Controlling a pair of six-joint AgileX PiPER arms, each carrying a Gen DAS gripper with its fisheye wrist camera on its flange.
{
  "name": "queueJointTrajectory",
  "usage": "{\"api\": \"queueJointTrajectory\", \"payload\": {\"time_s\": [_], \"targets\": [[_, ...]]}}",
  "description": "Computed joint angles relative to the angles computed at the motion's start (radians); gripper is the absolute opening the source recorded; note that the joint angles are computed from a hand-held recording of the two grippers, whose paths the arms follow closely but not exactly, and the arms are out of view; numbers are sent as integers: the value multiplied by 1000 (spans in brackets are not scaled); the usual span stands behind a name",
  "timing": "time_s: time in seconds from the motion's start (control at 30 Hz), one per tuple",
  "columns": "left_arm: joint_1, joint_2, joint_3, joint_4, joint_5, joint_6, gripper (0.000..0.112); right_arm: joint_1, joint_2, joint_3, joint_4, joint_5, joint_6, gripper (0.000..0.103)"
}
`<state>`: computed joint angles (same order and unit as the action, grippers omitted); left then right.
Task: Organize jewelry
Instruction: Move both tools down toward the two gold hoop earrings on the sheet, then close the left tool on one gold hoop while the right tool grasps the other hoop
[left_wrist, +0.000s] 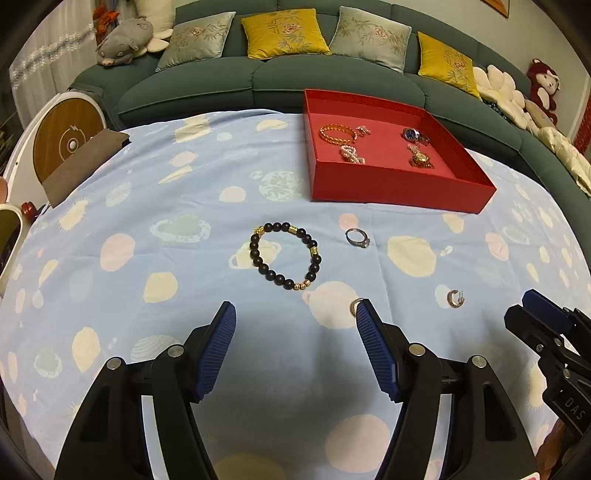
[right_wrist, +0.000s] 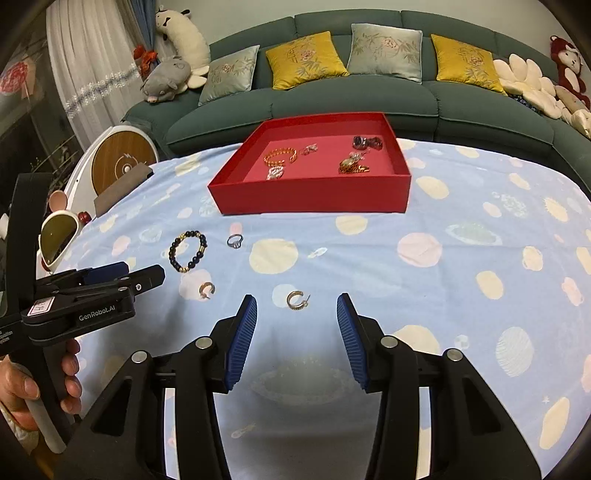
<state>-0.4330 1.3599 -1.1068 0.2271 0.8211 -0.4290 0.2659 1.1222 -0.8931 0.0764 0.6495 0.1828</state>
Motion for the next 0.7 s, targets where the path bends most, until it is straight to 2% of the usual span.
{"api": "queueJointTrajectory", "payload": {"time_s": [0.4, 0.47, 0.5, 0.67, 0.7], "targets": [[5, 8, 48, -46, -38, 65, 65, 68, 165, 4, -116, -97, 95, 44], [15, 9, 51, -60, -41, 80, 65, 66, 183, -2, -102, -103, 85, 41], [19, 8, 54, -64, -43, 84, 65, 70, 191, -5, -105, -104, 87, 36], [33, 8, 55, -99, -49, 120, 65, 110, 213, -14, -204, -109, 174, 27], [33, 8, 54, -110, -50, 127, 65, 110, 215, -17, -208, -108, 180, 22]]}}
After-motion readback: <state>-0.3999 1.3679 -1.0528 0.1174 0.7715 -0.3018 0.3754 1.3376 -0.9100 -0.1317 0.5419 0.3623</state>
